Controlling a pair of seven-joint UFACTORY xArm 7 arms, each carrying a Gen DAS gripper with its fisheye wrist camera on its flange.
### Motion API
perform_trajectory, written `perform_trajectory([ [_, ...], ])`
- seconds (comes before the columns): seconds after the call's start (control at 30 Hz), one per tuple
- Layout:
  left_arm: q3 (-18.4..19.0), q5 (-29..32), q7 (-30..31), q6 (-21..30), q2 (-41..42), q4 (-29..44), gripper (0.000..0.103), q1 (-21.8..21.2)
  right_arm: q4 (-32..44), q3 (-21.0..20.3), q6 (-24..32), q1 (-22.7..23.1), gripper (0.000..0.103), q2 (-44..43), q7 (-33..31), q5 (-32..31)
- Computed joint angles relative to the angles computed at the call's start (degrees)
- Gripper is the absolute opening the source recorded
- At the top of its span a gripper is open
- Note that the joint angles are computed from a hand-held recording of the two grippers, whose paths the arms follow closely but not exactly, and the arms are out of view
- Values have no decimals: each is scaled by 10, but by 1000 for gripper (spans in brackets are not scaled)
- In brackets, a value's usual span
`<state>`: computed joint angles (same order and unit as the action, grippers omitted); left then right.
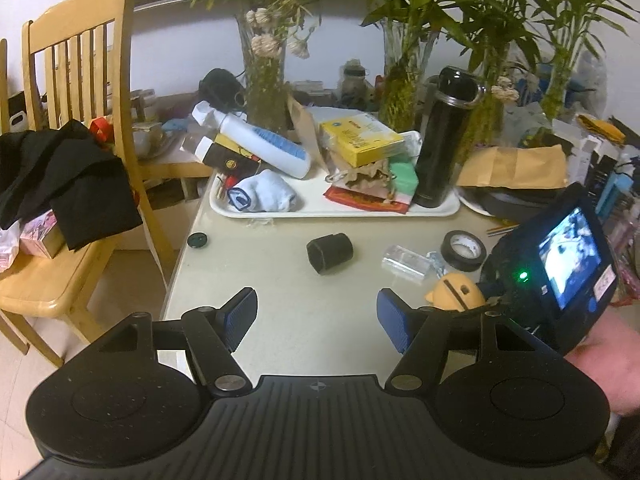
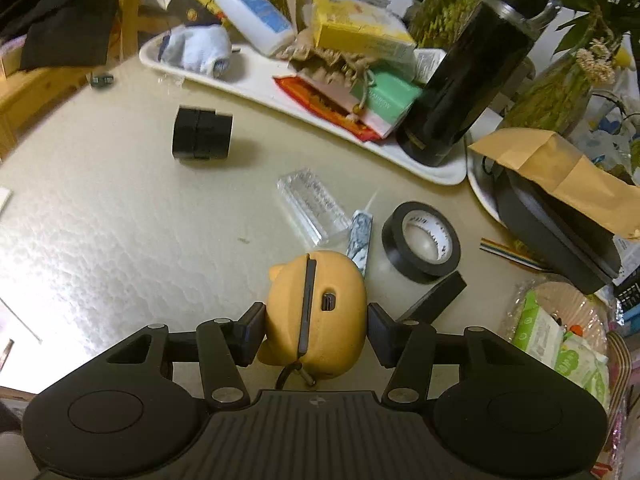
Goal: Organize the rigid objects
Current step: 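Grasp the orange egg-shaped object with the right tool, then move the left tool to the black rubber cylinder while the right tool holds the orange object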
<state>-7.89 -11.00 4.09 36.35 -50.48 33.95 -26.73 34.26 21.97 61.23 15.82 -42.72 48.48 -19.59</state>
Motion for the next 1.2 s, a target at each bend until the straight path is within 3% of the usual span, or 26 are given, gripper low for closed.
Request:
perform_trajectory([
  [0.23,3,0,-7,-4,5,-3,66,4,-1,-1,3,2,56,-43,9,10],
  [0.4,-15,29,-3,-34,-2,-15,66,16,-7,-6,4,3,56,-86,7,25],
  [0.9,22,-26,-46,6,33,5,66,3,-15,-16,63,11,56,-285,-39,120],
  [1.2,14,-23,-38,-42,35,-12,66,7,-47,-24,83,0,56,-348,-64,157],
])
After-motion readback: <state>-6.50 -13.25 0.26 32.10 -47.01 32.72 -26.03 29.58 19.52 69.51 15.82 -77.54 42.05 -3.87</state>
